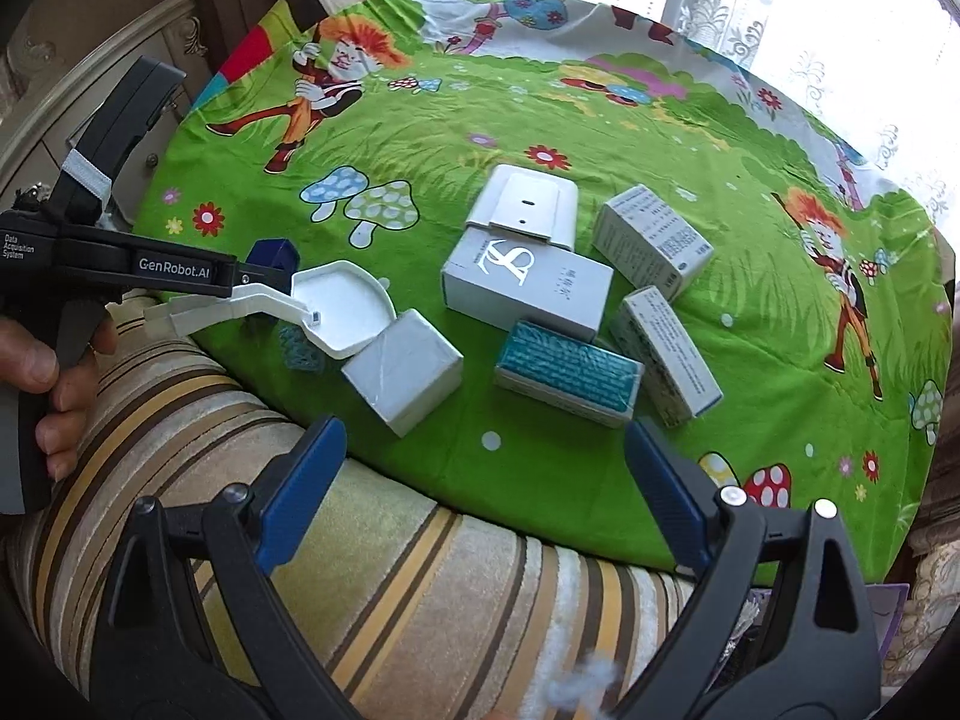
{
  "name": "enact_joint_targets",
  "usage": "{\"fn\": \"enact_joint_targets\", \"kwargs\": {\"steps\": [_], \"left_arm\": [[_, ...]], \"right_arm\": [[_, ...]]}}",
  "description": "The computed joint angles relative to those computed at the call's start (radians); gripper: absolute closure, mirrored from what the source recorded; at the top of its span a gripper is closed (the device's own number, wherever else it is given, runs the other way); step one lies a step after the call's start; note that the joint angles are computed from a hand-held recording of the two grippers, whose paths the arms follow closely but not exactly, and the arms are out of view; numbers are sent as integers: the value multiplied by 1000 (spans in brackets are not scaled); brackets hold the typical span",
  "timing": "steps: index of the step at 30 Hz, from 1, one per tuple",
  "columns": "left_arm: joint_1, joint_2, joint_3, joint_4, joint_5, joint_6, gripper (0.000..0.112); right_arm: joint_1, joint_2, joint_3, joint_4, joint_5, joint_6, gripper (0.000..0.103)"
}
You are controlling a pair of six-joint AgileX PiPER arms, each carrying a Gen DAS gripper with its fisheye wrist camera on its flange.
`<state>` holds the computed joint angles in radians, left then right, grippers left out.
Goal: Organize rigid objects
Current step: 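Grasp the dark blue block with the left tool while the right tool grasps a white box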
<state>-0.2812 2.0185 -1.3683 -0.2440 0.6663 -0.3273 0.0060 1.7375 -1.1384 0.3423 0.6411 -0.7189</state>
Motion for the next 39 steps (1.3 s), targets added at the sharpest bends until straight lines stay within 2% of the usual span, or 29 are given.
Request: {"fn": "enact_joint_targets", "kwargs": {"steps": [5, 10, 17, 27, 29, 32, 34, 39], "left_arm": [[-2, -18, 39, -9, -49, 15, 80], [32, -61, 120, -104, -122, 80, 80], [56, -119, 213, -162, -208, 113, 80], [52, -124, 240, -164, -242, 99, 80], [50, -122, 239, -157, -246, 94, 80], [47, -119, 234, -145, -251, 79, 80], [42, -121, 236, -132, -258, 66, 80], [19, -149, 256, -36, -290, -26, 80]], "right_arm": [[50, 49, -32, -14, -14, -29, 8], [76, 81, -54, -2, -21, -81, 8], [88, 122, -93, 22, 16, -197, 8], [71, 192, -175, 64, 84, -267, 9], [72, 198, -179, 51, 83, -260, 12], [74, 212, -185, 33, 91, -250, 25], [84, 215, -175, 10, 82, -240, 44], [75, 173, -119, 58, 56, -276, 44]]}}
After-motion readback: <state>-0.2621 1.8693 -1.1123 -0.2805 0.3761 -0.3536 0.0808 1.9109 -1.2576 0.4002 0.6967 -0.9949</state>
